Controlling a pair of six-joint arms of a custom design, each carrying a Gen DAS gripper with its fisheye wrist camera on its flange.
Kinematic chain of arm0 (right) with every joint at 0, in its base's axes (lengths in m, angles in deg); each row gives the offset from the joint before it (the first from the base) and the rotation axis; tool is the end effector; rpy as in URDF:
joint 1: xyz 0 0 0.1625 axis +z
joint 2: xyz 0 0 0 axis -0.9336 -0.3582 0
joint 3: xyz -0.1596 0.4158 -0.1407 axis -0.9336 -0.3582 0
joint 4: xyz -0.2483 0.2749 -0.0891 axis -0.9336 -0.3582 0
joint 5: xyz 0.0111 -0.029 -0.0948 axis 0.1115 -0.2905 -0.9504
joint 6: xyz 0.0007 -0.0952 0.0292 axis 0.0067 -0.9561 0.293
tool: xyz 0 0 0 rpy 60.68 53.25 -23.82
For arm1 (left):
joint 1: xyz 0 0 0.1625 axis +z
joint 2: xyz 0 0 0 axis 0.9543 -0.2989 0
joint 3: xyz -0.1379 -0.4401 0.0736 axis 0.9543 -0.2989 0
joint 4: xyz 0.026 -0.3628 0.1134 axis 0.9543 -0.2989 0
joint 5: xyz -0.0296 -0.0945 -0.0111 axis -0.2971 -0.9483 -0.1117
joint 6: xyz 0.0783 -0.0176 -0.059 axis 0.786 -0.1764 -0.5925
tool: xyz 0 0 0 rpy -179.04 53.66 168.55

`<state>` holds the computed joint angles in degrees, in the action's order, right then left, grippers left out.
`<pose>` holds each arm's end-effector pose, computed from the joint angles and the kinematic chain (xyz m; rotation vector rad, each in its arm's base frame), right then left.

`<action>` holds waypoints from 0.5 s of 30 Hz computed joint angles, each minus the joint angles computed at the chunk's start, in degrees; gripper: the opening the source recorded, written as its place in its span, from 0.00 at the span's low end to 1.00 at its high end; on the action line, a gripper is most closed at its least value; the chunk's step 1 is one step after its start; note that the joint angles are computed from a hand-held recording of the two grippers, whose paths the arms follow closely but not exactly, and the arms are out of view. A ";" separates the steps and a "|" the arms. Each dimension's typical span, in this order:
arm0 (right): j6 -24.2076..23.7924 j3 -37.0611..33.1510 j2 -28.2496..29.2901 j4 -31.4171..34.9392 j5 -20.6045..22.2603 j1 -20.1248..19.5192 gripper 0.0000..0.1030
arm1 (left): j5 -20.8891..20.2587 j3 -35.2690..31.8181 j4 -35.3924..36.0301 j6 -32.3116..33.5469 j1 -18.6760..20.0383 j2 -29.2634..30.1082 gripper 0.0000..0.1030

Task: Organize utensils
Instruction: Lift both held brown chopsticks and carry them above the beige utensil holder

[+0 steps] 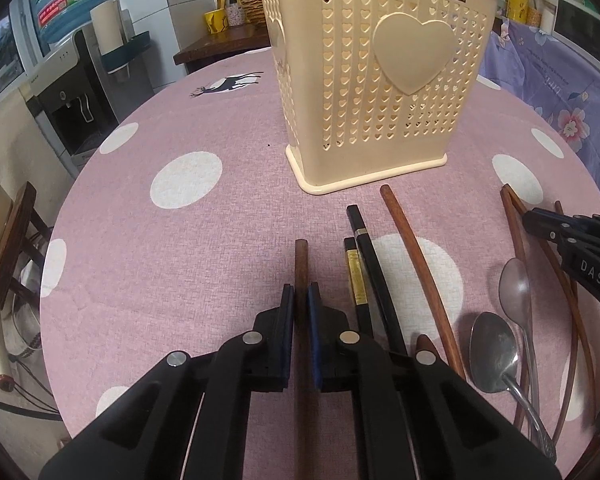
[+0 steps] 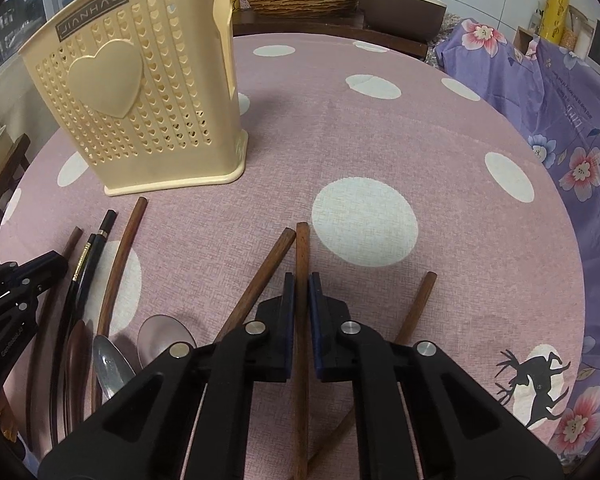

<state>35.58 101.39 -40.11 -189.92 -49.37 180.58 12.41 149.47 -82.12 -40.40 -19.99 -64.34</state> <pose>0.3145 -0.5670 -0.0501 0.9594 -2.3924 0.4290 -0.0446 -0.4275 0.2260 -0.1016 2.0771 -0.7955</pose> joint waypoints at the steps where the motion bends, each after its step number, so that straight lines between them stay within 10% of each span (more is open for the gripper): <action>1: 0.37 0.03 -0.22 0.31 0.65 -0.22 0.08 | -0.14 -0.04 -0.35 0.31 0.12 -0.04 0.08; 10: 1.74 3.15 -5.30 -0.97 8.75 -0.96 0.08 | -0.54 2.57 -7.45 4.98 -1.84 -4.49 0.08; 15: 2.16 6.16 -10.69 -1.67 14.40 -0.52 0.08 | 3.52 3.42 -0.02 1.66 -8.09 -12.94 0.08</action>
<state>37.73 107.55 -50.80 -191.59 -34.97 180.06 15.93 152.89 -82.14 -38.74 -28.08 -77.28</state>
